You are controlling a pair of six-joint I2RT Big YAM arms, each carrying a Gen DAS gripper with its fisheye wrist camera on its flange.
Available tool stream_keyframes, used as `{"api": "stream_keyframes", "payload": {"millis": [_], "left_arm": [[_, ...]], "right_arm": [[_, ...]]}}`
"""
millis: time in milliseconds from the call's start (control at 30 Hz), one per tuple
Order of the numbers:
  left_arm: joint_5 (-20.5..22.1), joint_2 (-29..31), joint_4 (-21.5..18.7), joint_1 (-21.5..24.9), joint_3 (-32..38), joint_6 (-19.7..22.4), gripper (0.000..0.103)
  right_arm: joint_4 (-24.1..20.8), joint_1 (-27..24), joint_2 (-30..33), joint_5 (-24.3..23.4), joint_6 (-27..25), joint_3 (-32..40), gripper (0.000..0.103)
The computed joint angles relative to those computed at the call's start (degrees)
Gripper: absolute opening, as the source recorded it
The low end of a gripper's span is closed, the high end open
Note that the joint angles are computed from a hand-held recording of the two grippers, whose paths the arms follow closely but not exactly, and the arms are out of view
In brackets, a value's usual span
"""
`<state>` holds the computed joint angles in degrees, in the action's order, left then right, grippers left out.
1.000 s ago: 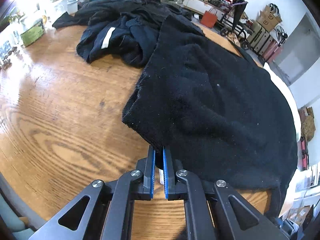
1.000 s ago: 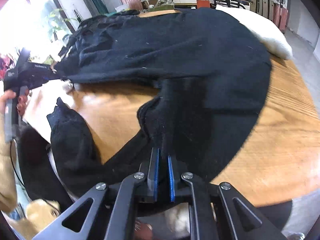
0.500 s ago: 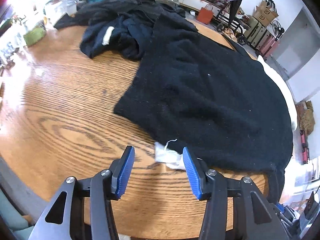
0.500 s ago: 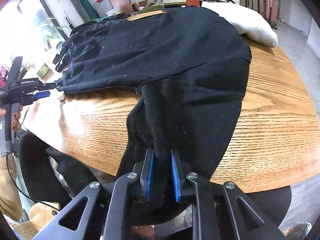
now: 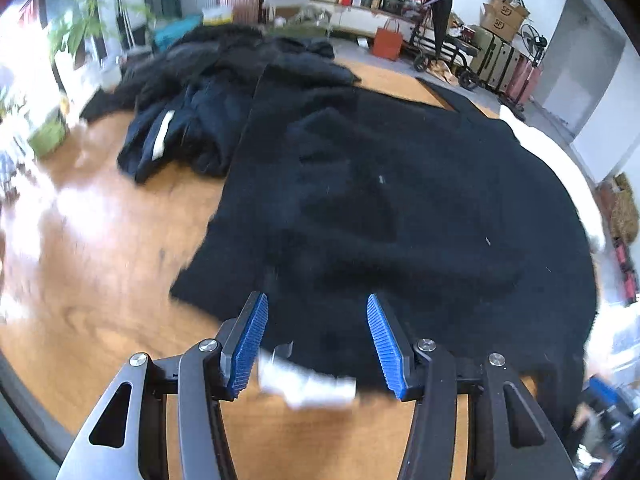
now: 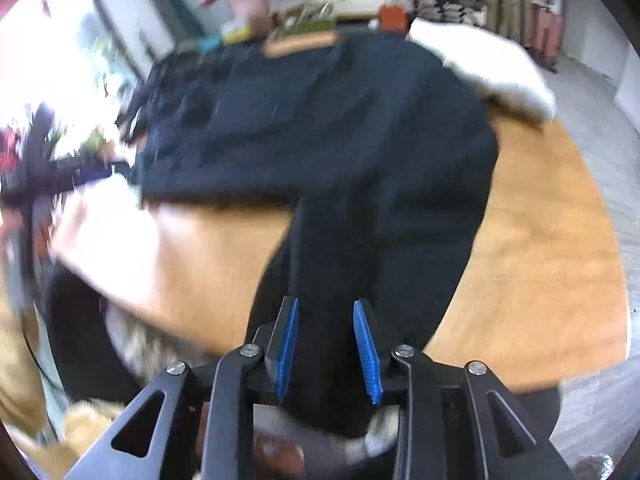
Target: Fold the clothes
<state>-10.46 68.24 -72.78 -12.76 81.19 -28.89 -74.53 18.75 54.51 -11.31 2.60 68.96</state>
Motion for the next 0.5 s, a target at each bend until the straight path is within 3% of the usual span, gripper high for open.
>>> {"api": "stream_keyframes", "payload": {"millis": [67,100,267,367,400,500], "left_arm": [[-1.1,2.7,1.5,0.2,1.1,0.3,0.045],[-0.4,3.8,1.4,0.4,1.9,0.2,0.037],[-0.3,9.2,0.4,0.2,4.9,2.6,0.018],[-1.9,10.9,-2.0,-0.4,5.2,5.2,0.016],[-2.4,10.3,-1.0,-0.4,4.4,6.3,0.016],[-1.7,10.2,-2.0,0.0,4.4,8.2,0.016]], "right_arm": [[2.1,-0.1,3.4,0.2,0.5,2.2,0.039],[3.2,0.2,5.8,0.6,0.7,3.4,0.039],[7.4,2.0,15.6,0.5,1.4,8.2,0.039],[8.2,2.7,20.2,-0.6,2.4,10.4,0.04],[7.4,2.8,21.3,-0.7,2.2,11.1,0.041],[6.6,4.7,21.9,1.7,1.4,11.6,0.043]]}}
